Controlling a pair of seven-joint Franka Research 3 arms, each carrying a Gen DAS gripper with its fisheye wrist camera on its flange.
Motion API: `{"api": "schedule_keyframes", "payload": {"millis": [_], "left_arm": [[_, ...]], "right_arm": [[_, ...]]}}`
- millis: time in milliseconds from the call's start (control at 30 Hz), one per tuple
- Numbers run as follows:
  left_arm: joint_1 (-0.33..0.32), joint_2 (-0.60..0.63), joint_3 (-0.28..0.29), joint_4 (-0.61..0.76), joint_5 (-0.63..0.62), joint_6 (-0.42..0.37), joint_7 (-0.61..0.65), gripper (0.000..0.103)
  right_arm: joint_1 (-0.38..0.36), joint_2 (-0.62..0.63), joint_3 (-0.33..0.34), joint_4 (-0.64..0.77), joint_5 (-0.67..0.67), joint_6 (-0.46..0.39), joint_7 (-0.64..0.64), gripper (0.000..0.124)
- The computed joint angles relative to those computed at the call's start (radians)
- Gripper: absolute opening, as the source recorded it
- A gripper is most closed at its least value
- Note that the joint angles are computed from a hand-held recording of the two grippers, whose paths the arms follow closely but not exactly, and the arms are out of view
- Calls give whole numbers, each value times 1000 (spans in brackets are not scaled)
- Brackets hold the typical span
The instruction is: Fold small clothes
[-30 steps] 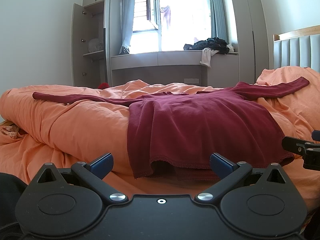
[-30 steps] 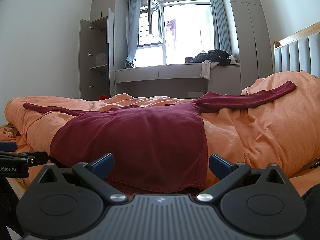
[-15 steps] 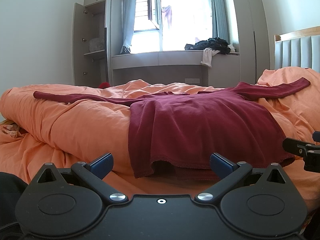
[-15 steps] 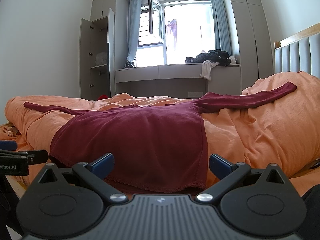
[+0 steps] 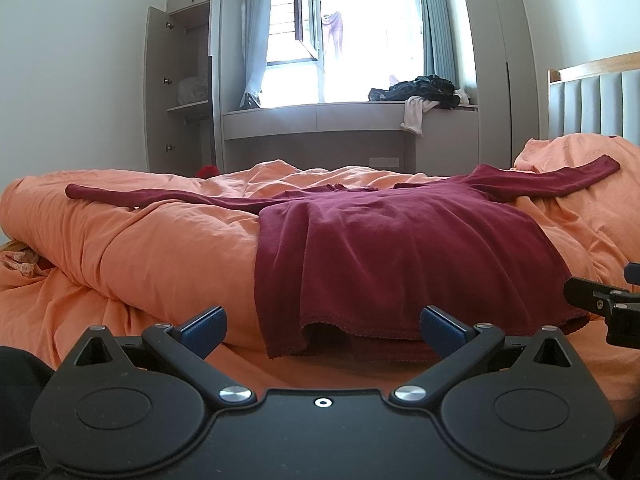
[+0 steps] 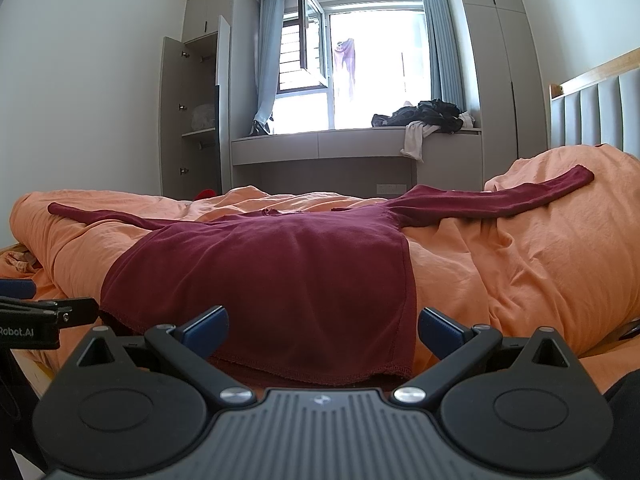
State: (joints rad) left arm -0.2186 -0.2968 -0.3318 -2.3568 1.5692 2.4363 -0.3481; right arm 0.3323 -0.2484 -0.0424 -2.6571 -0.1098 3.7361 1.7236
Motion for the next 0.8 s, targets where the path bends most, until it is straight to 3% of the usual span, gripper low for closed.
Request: {"api": "schedule_keyframes", "payload": {"millis": [200, 300, 433, 700, 800], "left_arm": [[1, 7, 5, 10, -8, 10, 13, 103], [4, 23, 12, 31, -21, 26, 40, 103], [13, 59, 25, 77, -43, 52, 81, 103], [31, 171, 63, 224, -130, 124, 223, 103], [39, 213, 79, 287, -127, 147, 240, 103]], "right_arm": [[7, -4, -11, 2, -20, -17, 15, 103], [32, -9, -55, 20, -91, -60, 71, 103], [41, -19, -55, 60, -82, -164, 73, 103], [140, 16, -155, 200, -49, -341, 32, 103], [221, 43, -238, 265, -32, -393, 10, 103]]}}
